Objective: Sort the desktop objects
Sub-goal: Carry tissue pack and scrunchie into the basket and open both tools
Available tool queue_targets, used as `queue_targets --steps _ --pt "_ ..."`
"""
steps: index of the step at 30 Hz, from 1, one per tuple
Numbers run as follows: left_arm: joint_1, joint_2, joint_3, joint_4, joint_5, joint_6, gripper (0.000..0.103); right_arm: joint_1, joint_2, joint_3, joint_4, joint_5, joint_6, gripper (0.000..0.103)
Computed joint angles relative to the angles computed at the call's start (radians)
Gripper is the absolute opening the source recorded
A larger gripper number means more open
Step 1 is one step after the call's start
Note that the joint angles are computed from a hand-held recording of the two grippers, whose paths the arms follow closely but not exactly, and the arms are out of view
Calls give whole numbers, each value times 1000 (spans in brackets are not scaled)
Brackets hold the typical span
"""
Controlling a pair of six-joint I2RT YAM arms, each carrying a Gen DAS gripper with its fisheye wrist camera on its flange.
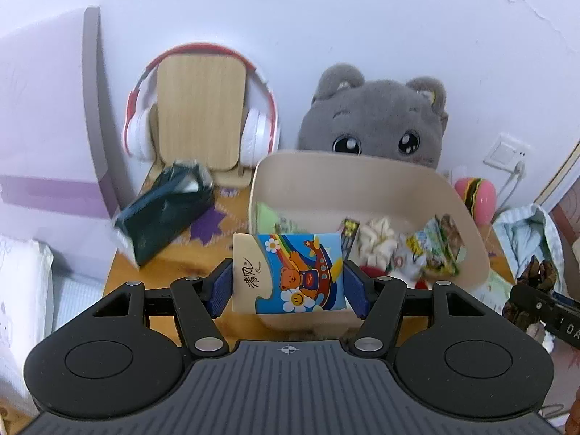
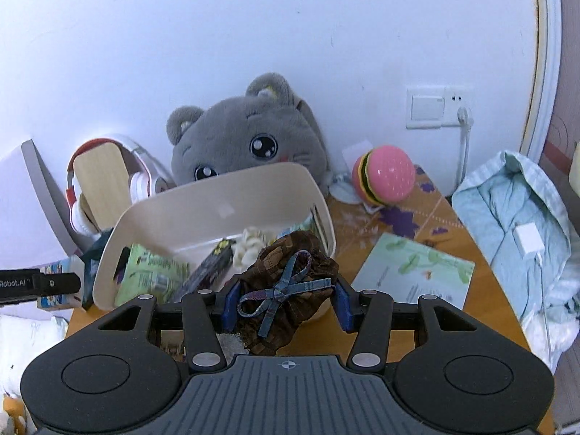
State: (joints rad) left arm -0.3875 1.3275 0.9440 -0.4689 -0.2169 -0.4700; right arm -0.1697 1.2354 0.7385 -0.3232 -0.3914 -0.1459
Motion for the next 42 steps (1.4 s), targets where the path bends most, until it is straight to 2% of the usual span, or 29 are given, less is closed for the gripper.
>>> queue_targets --steps 9,22,34,42 --pt "-29 157 159 35 -42 21 64 18 139 109 66 -8 -6 48" --pt "-42 392 328 15 -55 35 64 54 375 285 132 0 -62 48" --pt "-63 575 446 -45 -43 39 64 141 568 393 131 54 -104 48" --pt "-59 649 488 -90 -42 33 64 166 668 477 85 86 -72 48"
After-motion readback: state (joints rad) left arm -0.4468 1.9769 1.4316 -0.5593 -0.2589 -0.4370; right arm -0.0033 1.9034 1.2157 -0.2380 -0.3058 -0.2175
